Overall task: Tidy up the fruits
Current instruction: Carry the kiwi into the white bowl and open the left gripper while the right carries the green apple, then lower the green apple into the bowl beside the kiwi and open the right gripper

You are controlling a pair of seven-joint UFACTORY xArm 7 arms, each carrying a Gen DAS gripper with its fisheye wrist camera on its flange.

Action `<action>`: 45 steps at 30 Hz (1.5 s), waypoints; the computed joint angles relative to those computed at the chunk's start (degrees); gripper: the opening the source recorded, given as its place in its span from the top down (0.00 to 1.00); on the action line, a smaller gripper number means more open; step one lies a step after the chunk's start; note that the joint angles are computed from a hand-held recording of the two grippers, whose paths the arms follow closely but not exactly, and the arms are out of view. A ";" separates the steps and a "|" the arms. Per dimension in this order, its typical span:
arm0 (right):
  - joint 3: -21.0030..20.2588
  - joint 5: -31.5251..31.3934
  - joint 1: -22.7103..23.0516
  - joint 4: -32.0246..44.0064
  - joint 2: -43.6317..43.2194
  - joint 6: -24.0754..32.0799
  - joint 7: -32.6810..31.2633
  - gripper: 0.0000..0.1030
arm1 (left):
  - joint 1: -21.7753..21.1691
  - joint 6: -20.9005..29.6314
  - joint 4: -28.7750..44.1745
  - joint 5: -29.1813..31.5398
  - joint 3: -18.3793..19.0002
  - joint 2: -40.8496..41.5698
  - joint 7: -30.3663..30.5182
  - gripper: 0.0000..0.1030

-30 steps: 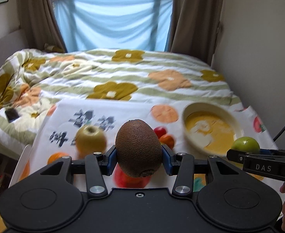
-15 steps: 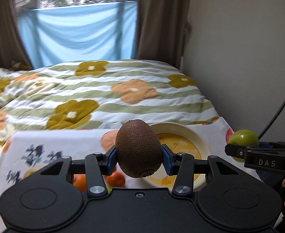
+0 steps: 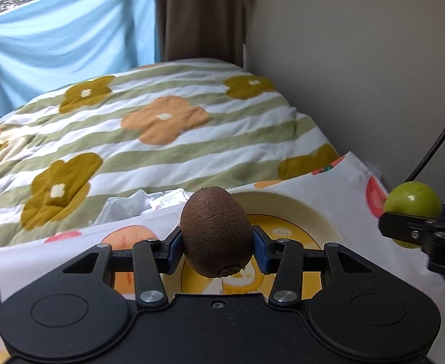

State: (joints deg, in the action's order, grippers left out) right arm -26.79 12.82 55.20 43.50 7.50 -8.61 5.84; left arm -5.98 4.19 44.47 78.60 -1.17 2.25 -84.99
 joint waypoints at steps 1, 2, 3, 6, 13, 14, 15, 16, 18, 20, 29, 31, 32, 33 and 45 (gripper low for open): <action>0.00 0.28 -0.13 0.59 0.84 0.21 0.33 0.31 | -0.02 -0.10 1.15 -0.36 -0.04 1.66 0.85 0.51; -0.45 0.32 0.28 1.12 1.59 0.47 0.89 0.31 | -0.24 -0.11 2.18 -0.69 0.14 3.17 1.75 0.51; -0.64 0.04 0.30 1.50 2.16 0.64 1.62 0.31 | -0.64 -0.08 2.96 -1.28 0.38 4.47 2.93 0.51; -1.10 -1.31 0.16 2.59 3.72 1.19 4.15 0.31 | -2.25 -0.39 4.48 -3.46 1.62 7.55 7.15 0.51; -3.30 -5.12 0.98 3.74 5.70 2.49 9.75 0.31 | -6.50 -0.42 6.94 -7.20 5.21 12.33 14.01 0.50; -4.10 -5.75 1.60 3.79 5.86 2.62 10.55 0.31 | -6.85 -0.48 6.99 -8.40 5.53 12.56 15.22 0.49; -4.18 -6.39 1.50 3.97 5.96 2.78 11.21 0.31 | -7.41 -0.67 6.97 -8.99 6.13 12.59 15.61 0.48; -4.45 -7.05 1.57 4.02 5.99 2.83 11.88 0.31 | -8.57 -1.20 6.91 -7.61 7.57 12.30 14.11 0.40; -4.78 -8.41 1.59 4.09 5.87 2.93 13.15 0.31 | -10.62 -2.26 7.01 -1.56 10.31 11.26 8.38 0.25; -4.30 -9.78 0.86 4.34 5.75 3.02 14.21 0.31 | -10.37 -2.26 6.68 4.55 10.40 9.65 3.22 0.22; 14.23 -15.73 -17.02 7.21 6.17 2.74 13.21 0.31 | -3.46 -1.66 -0.53 11.26 5.66 -0.43 -4.14 0.09; 22.18 -16.34 -24.22 8.74 7.49 2.65 11.01 0.31 | -1.81 -1.27 -2.11 11.52 4.58 -2.31 -5.19 0.09; 25.11 -16.68 -26.79 9.52 8.30 2.61 9.83 0.31 | -0.99 -1.10 -2.84 11.36 4.02 -3.13 -5.33 0.09; 27.52 -17.25 -28.78 10.45 9.21 2.88 8.33 0.31 | -0.17 -0.91 -3.57 11.72 3.46 -3.97 -6.08 0.09; 23.84 -21.29 -22.61 15.89 18.22 1.29 -6.77 0.30 | 6.93 1.43 -12.22 4.60 -1.59 -11.57 -0.95 0.09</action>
